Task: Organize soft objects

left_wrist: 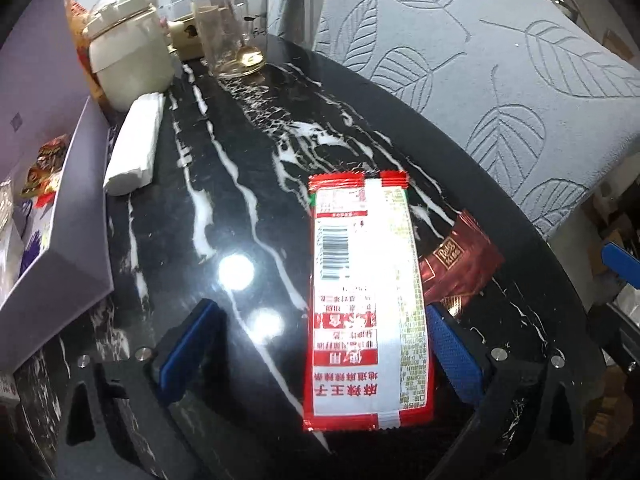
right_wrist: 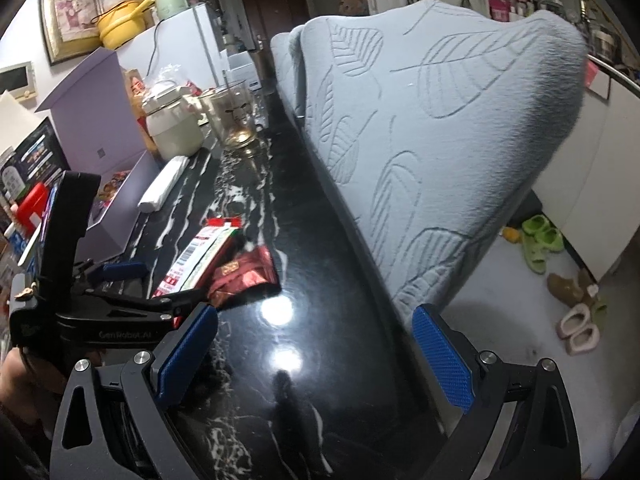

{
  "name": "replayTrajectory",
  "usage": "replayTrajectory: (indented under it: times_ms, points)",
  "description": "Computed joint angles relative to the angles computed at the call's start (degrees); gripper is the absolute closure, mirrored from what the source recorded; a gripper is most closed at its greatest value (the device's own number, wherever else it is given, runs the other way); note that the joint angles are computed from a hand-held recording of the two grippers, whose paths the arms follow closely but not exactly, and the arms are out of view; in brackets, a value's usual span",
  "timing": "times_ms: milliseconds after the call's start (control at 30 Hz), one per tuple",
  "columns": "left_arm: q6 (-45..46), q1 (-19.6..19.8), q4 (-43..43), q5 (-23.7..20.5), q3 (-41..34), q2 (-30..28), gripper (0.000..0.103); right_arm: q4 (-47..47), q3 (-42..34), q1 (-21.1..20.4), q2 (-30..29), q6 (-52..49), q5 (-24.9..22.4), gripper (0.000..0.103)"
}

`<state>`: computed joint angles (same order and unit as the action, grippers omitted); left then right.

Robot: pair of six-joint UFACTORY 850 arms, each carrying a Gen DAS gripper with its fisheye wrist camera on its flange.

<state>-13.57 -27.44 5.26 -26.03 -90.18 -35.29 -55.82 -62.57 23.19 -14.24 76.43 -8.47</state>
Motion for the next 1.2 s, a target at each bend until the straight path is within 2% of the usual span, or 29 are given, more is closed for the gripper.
replayTrajectory:
  times_ms: [100,133,200,233,267,367,467,567,667,800,867,1000,1067,1200]
  points:
    - [3.8,0.0,-2.4,0.3,-1.0,-0.7,0.002,1.1,-0.4,0.3,-0.3,-1.4,-0.2,0.004]
    - [5.5,0.0,-3.2,0.8,-1.1,-0.8,0.007,1.0,-0.4,0.4,-0.3,-1.5,-0.5,0.004]
    - [6.4,-0.4,-3.1,2.1,-0.6,-0.3,0.026,1.7,-0.5,0.4,-0.4,-2.2,-0.6,0.004]
    - [6.3,-0.5,-3.0,2.4,-0.5,-0.1,0.04,3.0,-0.5,0.3,-0.4,-3.1,-0.5,0.004]
    - [6.0,-0.6,-2.6,2.7,-0.5,-0.1,0.046,4.3,-0.5,0.2,-0.4,-4.2,-0.4,0.004]
    - [6.0,-0.6,-3.3,3.6,0.1,0.3,0.051,9.0,-0.7,0.0,-0.8,-8.5,0.4,0.004]
    - [6.6,-0.3,-4.9,3.2,1.0,1.1,0.052,16.6,-1.3,-0.2,-1.4,-15.4,1.4,0.004]
    - [6.4,0.2,-5.7,3.0,2.7,2.4,0.053,19.2,-2.1,0.0,-2.2,-18.8,1.7,0.004]
    - [5.3,0.9,-6.6,3.2,6.0,4.9,0.053,29.0,-3.7,0.1,-3.6,-29.4,1.9,0.004]
    - [0.1,1.3,-3.0,4.3,9.9,8.0,0.053,35.9,-7.7,0.6,-6.9,-37.5,-0.1,0.004]
    - [-1.5,1.7,-2.0,4.7,11.2,9.0,0.053,36.7,-9.8,1.0,-8.7,-38.5,-1.6,0.004]
    - [0.5,2.8,-5.1,5.4,13.5,10.7,0.053,35.4,-14.9,2.0,-12.9,-38.4,-6.2,0.004]
    - [2.4,3.4,-7.6,5.6,14.1,11.0,0.053,37.6,-16.9,2.2,-14.6,-40.6,-8.1,0.004]
    - [4.0,4.0,-9.7,6.3,15.0,11.3,0.053,32.1,-19.4,3.1,-16.5,-36.3,-10.4,0.002]
